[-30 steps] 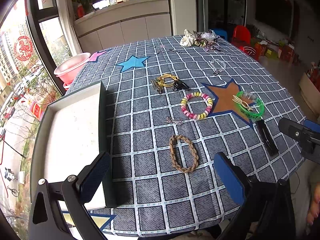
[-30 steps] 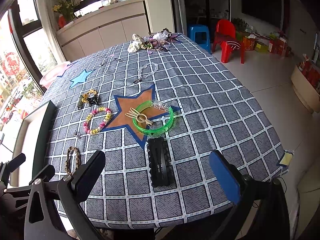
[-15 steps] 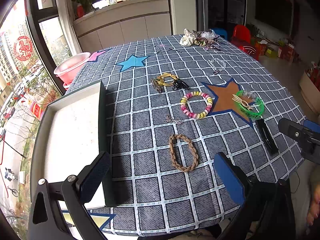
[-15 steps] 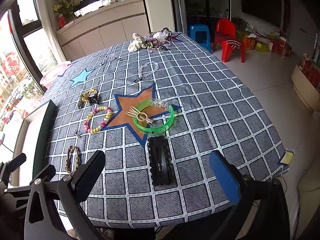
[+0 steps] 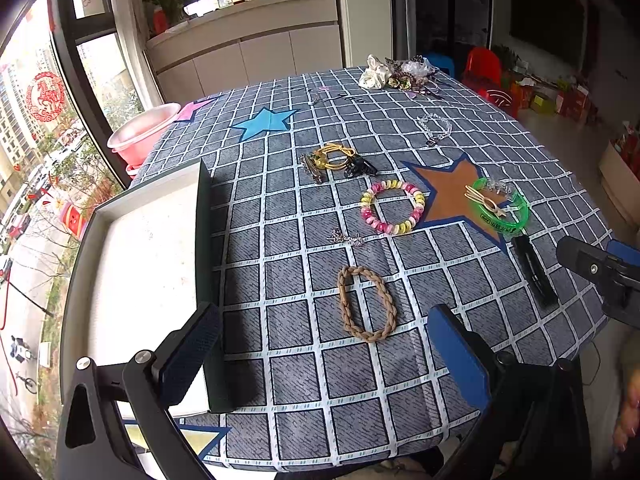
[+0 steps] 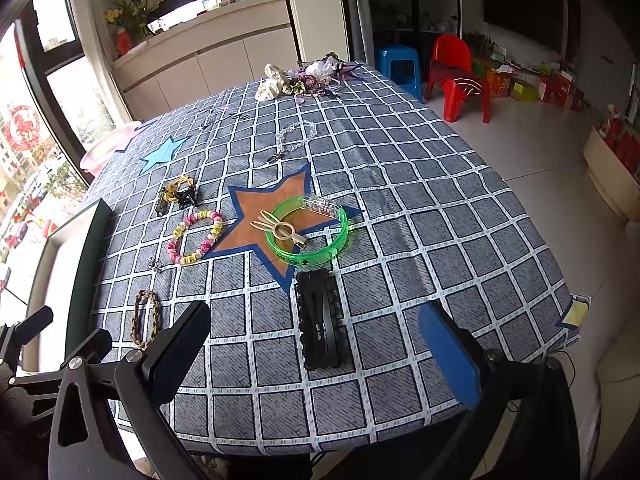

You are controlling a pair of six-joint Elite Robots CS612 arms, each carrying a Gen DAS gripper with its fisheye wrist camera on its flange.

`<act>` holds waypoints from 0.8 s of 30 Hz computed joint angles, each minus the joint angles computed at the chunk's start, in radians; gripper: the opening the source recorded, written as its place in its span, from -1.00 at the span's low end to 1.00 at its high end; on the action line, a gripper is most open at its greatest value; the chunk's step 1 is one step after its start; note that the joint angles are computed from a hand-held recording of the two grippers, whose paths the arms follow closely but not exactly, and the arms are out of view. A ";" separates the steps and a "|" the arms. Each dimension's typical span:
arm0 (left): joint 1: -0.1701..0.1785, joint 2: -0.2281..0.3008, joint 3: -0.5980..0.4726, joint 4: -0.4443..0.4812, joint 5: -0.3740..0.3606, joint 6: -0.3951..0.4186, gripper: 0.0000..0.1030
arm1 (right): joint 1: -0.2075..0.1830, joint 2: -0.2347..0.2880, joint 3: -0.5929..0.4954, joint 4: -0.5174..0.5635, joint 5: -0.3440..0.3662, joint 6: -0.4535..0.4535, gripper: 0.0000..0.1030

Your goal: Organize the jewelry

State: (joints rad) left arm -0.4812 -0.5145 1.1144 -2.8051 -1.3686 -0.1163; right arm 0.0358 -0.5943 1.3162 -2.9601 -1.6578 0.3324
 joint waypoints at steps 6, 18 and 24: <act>0.000 0.000 -0.002 0.013 0.001 0.003 1.00 | -0.002 -0.001 -0.001 0.008 0.006 0.003 1.00; 0.007 0.017 -0.043 0.077 -0.051 -0.010 1.00 | -0.008 0.001 -0.004 0.043 0.024 0.016 1.00; 0.013 0.052 -0.103 0.148 -0.103 -0.018 1.00 | -0.012 0.012 -0.015 0.109 0.025 0.021 1.00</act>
